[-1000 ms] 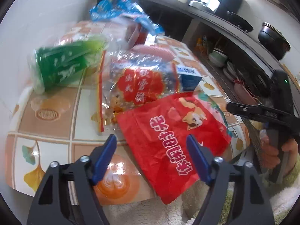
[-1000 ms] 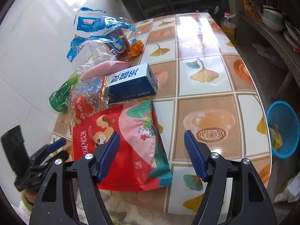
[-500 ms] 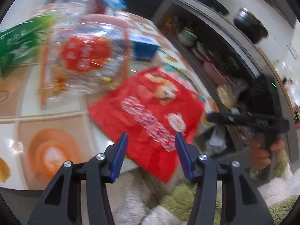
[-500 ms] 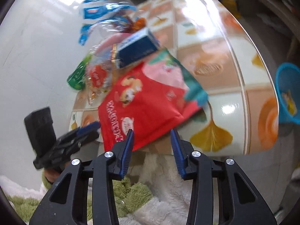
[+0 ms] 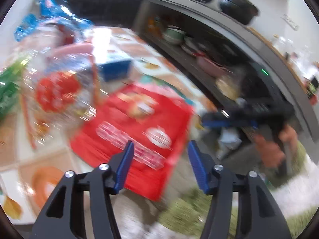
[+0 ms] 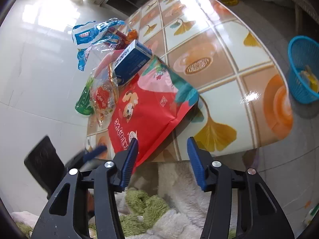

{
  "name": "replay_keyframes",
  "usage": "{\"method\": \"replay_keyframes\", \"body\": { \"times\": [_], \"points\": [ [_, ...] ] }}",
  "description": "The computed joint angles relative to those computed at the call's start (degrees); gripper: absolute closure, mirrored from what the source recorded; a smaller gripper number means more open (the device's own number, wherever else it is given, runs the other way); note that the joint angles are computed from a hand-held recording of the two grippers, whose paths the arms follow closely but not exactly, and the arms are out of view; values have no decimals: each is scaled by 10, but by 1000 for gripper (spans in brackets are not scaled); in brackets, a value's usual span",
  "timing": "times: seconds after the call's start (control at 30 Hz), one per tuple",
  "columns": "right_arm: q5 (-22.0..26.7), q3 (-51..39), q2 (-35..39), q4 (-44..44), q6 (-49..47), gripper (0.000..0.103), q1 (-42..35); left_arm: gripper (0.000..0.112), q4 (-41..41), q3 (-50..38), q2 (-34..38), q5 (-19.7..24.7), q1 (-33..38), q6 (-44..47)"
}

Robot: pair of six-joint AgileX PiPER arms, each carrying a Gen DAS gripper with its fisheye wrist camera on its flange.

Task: Collect trash
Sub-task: 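Bring both empty grippers back toward the table of trash, then grasp the red snack bag with the right gripper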

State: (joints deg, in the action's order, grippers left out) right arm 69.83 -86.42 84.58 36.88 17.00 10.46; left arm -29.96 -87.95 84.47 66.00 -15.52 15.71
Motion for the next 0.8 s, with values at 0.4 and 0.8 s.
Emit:
{"method": "replay_keyframes", "body": {
  "times": [0.4, 0.8],
  "points": [
    [-42, 35, 4, 61, -20, 47, -13, 44, 92, -38, 73, -14, -27, -68],
    [-84, 140, -29, 208, -94, 60, -64, 44, 104, -17, 57, -25, -77, -58]
  ]
}}
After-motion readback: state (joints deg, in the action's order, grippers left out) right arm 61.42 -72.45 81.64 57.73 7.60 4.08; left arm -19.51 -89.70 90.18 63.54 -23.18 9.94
